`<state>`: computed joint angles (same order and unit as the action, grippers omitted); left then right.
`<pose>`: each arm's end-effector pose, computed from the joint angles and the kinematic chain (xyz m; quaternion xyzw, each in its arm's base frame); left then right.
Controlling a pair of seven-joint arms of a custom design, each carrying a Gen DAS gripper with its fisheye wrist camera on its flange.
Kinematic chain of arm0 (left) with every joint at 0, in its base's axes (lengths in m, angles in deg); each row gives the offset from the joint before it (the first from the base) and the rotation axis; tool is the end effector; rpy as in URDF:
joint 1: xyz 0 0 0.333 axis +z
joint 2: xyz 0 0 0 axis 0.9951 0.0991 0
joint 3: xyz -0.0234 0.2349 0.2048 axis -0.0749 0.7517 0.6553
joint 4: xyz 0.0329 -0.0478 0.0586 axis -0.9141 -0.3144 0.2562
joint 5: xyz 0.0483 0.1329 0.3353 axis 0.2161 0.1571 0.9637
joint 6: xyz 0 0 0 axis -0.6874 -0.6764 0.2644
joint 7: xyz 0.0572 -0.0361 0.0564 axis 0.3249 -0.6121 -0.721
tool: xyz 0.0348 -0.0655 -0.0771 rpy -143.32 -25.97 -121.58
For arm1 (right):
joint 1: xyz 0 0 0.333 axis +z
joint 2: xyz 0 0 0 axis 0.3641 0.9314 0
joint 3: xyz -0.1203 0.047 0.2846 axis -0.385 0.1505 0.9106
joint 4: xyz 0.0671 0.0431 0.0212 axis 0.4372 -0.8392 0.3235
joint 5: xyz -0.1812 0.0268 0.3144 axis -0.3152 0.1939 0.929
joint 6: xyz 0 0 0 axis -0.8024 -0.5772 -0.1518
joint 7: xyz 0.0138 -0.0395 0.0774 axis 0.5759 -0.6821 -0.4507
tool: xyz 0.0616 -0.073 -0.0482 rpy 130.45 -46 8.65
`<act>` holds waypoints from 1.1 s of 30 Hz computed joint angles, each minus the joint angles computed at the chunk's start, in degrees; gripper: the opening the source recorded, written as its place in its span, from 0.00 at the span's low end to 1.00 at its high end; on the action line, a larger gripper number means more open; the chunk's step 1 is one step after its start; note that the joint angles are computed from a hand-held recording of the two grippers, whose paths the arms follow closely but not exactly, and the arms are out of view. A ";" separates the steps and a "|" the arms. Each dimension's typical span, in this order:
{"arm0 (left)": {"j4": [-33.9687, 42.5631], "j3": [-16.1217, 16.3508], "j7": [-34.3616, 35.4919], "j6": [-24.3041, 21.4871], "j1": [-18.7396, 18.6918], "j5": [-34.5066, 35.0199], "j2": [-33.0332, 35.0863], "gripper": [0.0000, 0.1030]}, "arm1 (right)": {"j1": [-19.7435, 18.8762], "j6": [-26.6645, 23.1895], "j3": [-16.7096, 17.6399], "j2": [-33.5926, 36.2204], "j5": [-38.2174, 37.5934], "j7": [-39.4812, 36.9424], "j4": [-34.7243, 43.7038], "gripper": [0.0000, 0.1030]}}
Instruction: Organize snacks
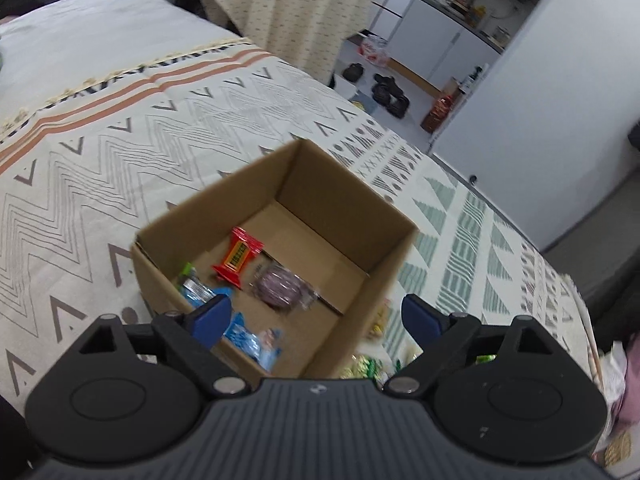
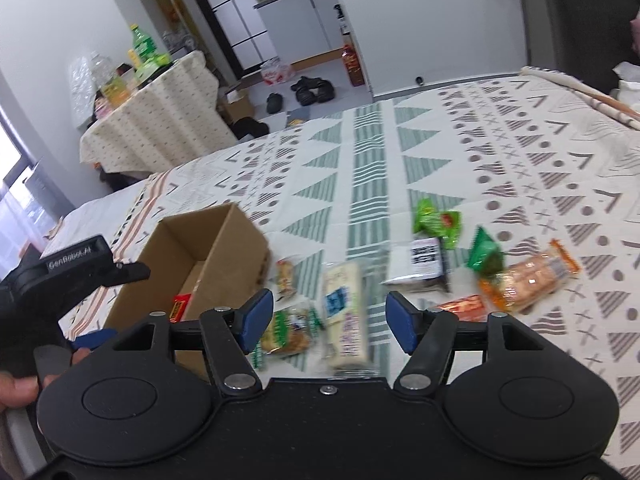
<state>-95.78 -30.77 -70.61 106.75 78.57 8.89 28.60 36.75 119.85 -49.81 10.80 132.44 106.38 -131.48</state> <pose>0.4260 -0.1484 0.5097 -0.8665 0.3562 -0.2839 0.2044 0.4666 0.1040 0.4950 -0.6838 0.6130 -0.0959 0.3840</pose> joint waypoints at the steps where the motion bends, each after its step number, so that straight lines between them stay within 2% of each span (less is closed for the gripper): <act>1: 0.25 -0.43 0.02 -0.06 -0.14 0.34 0.20 0.89 | -0.05 0.04 -0.32 -0.14 0.35 -0.33 -0.12 0.62; 13: 4.07 -2.76 2.16 0.18 -3.13 3.69 4.30 0.89 | -2.58 -0.68 -3.31 -1.33 3.38 -5.07 -1.41 0.74; 18: 5.53 -3.31 2.70 -0.09 -4.02 4.94 6.02 0.89 | -3.77 -1.11 -4.29 -1.36 4.92 -7.43 -1.60 0.82; 20: 6.16 -3.36 3.27 -0.19 -4.49 5.09 6.81 0.92 | -4.14 -1.35 -4.81 -1.32 5.90 -8.77 -1.59 0.87; 24: 7.62 -3.65 4.67 -0.85 -5.48 5.50 8.57 0.96 | -5.34 -2.28 -5.49 -1.03 6.97 -10.35 -1.49 0.89; 26: 8.05 -3.69 4.70 -0.59 -5.82 5.74 9.33 1.00 | -5.76 -2.49 -5.83 -0.72 7.93 -11.51 -1.43 0.95; 33: 9.71 -3.73 6.24 -0.23 -7.02 5.98 12.66 1.00 | -6.64 -3.11 -6.94 1.15 14.73 -17.33 -1.21 1.00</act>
